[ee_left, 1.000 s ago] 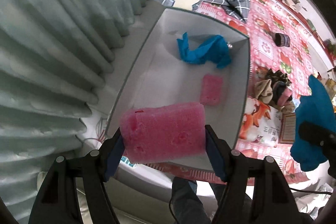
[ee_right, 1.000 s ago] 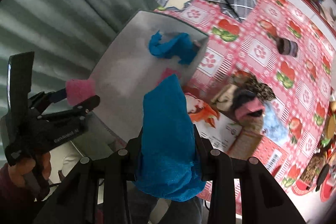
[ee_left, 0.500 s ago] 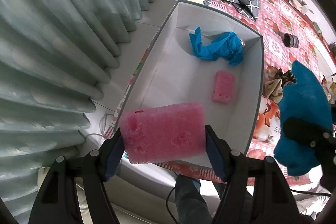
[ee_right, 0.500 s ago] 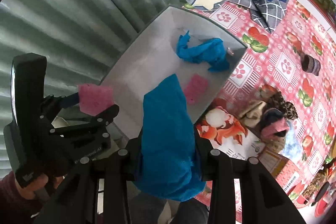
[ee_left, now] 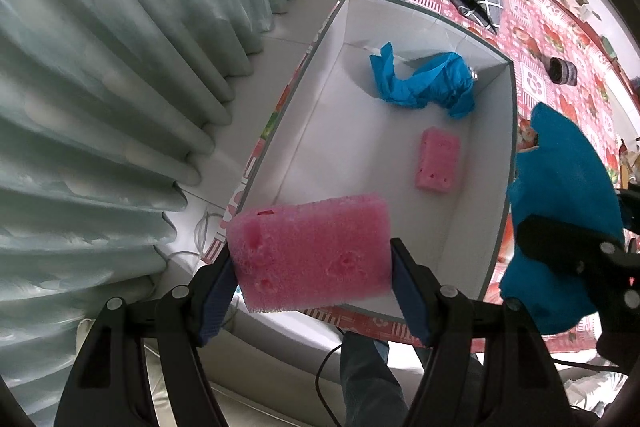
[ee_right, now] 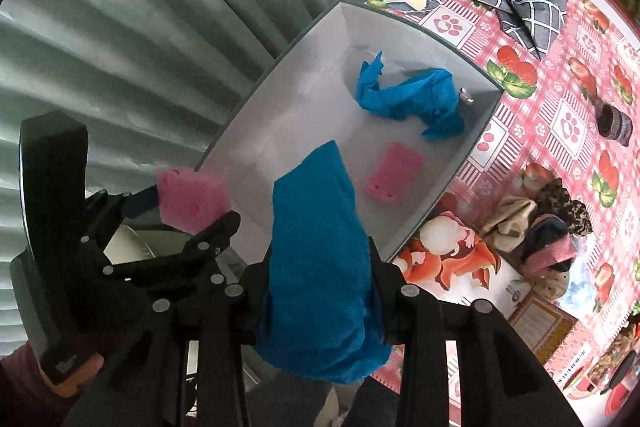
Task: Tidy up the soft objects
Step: 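Carry the pink foam block over the white box while the right tool brings the blue fabric, then open the left tool to drop the foam block while the right tool drops the blue fabric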
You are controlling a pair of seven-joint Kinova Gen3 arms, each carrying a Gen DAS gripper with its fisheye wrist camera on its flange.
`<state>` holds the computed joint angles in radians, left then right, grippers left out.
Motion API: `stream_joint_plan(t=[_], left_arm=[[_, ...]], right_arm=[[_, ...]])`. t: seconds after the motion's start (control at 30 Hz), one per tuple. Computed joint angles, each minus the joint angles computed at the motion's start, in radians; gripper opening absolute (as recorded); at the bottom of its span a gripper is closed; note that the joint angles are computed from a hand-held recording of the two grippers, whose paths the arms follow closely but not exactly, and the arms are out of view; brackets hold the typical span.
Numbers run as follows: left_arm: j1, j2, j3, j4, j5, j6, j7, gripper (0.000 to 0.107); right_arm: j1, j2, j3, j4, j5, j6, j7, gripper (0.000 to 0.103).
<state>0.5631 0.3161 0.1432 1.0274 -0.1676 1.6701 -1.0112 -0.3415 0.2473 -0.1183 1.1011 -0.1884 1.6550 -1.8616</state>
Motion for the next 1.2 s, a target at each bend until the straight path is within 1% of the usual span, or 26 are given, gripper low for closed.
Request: stream_joint_plan(t=[0.5, 0.57, 0.6, 0.67, 0.8, 0.83, 0.87, 0.9, 0.97, 1.0, 1.03, 1.07, 1.1, 1.13, 1.2], left_arm=[[0.002, 0.004, 0.0, -0.002, 0.004, 0.002, -0.002, 0.075], [0.004, -0.002, 0.0, 0.006, 0.001, -0.008, 0.002, 0.075], [0.005, -0.006, 0.0, 0.01, 0.0, -0.015, 0.004, 0.075], [0.003, -0.007, 0.003, 0.01, 0.004, -0.02, 0.002, 0.076], [-0.002, 0.004, 0.003, -0.005, 0.017, -0.004, 0.003, 0.081], [0.001, 0.005, 0.002, -0.006, 0.014, -0.002, 0.008, 0.081], [0.001, -0.001, 0.001, 0.001, 0.013, -0.013, 0.011, 0.083], [0.002, -0.009, 0.001, 0.011, 0.013, -0.027, 0.015, 0.085], [0.0, -0.018, 0.002, 0.022, 0.015, -0.044, 0.018, 0.088], [-0.001, -0.02, 0.003, 0.024, 0.014, -0.049, 0.019, 0.098], [-0.007, -0.016, 0.006, 0.02, 0.024, -0.047, 0.014, 0.103], [-0.017, -0.015, 0.008, 0.019, 0.041, -0.049, 0.006, 0.103], [-0.03, -0.017, 0.01, 0.023, 0.065, -0.057, -0.002, 0.103], [-0.043, -0.017, 0.019, 0.024, 0.083, -0.061, -0.008, 0.103], [-0.031, -0.018, 0.013, 0.023, 0.075, -0.064, -0.01, 0.103]], right_arm=[[0.005, 0.014, 0.002, 0.003, -0.013, -0.011, -0.007, 0.038], [0.011, 0.012, 0.002, 0.005, -0.022, -0.013, -0.005, 0.038], [0.013, 0.011, 0.001, 0.006, -0.027, -0.014, -0.002, 0.04], [0.016, 0.007, 0.0, 0.01, -0.033, -0.019, 0.0, 0.049], [0.018, 0.003, 0.001, 0.013, -0.036, -0.022, -0.004, 0.049], [0.017, 0.004, 0.001, 0.011, -0.036, -0.021, -0.007, 0.06], [0.019, 0.002, 0.002, 0.014, -0.038, -0.023, -0.009, 0.082], [0.02, -0.001, 0.002, 0.016, -0.04, -0.027, -0.011, 0.089], [0.022, -0.01, 0.003, 0.022, -0.039, -0.036, -0.013, 0.09], [0.021, -0.01, 0.002, 0.022, -0.039, -0.037, -0.014, 0.09], [0.023, -0.011, 0.002, 0.023, -0.042, -0.038, -0.014, 0.09], [0.026, -0.013, 0.003, 0.025, -0.046, -0.041, -0.015, 0.091], [0.028, -0.014, 0.003, 0.027, -0.049, -0.041, -0.018, 0.103], [0.03, -0.015, 0.004, 0.029, -0.052, -0.042, -0.019, 0.103], [0.033, -0.019, 0.004, 0.03, -0.055, -0.043, -0.02, 0.103]])
